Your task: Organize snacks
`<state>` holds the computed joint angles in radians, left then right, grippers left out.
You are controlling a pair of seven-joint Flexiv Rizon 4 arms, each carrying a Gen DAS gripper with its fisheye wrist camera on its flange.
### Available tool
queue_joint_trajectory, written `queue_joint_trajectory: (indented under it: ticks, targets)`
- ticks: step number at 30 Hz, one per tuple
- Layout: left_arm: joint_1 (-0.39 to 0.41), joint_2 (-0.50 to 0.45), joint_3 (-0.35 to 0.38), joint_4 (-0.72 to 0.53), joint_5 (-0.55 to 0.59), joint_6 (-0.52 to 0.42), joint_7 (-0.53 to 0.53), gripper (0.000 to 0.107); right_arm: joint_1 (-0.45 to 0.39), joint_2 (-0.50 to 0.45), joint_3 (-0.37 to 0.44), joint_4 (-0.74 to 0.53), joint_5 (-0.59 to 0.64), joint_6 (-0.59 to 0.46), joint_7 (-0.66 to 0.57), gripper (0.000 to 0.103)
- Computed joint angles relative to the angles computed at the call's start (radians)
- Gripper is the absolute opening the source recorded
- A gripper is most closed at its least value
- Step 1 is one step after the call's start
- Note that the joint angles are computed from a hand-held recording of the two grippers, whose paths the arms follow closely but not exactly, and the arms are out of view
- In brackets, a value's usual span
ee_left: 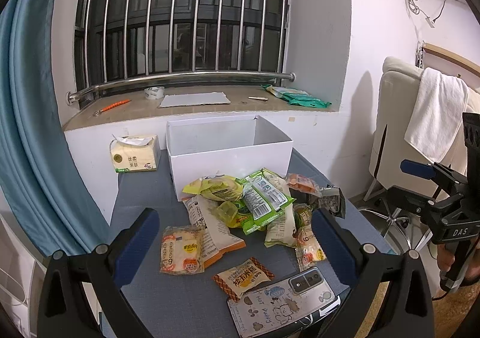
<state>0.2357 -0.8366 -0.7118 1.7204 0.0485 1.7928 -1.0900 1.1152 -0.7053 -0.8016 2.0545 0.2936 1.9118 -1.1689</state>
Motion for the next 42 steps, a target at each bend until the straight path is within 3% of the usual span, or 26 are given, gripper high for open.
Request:
queue_joint_trajectory:
  ticks: [22, 26, 30, 34, 37, 42]
  targets:
    - [-0.009, -0.002, 0.009, -0.001, -0.003, 0.003, -0.002, 0.103, -0.013, -0.001, 0.013, 0.0, -0.005, -0.005, 0.006, 0.103]
    - [-0.009, -0.004, 0.014, -0.001, -0.004, 0.007, -0.012, 0.103, -0.024, -0.008, 0.016, -0.012, -0.016, -0.051, 0.038, 0.103]
    - [-0.002, -0.01, 0.012, 0.0, -0.003, 0.0, -0.015, 0.103, -0.087, -0.033, 0.065, -0.049, -0.063, -0.123, 0.122, 0.103]
    - [-0.011, -0.013, 0.03, 0.0, -0.01, -0.004, -0.017, 0.103, -0.235, -0.057, 0.219, -0.108, -0.134, -0.158, 0.184, 0.103]
    - [-0.015, -0.021, 0.04, -0.001, -0.02, -0.015, -0.019, 0.103, -0.31, -0.099, 0.292, -0.17, -0.183, -0.229, 0.244, 0.103]
    - [-0.034, -0.024, 0.074, -0.004, -0.04, -0.029, -0.014, 0.103, -0.335, -0.176, 0.299, -0.241, -0.249, -0.307, 0.339, 0.103]
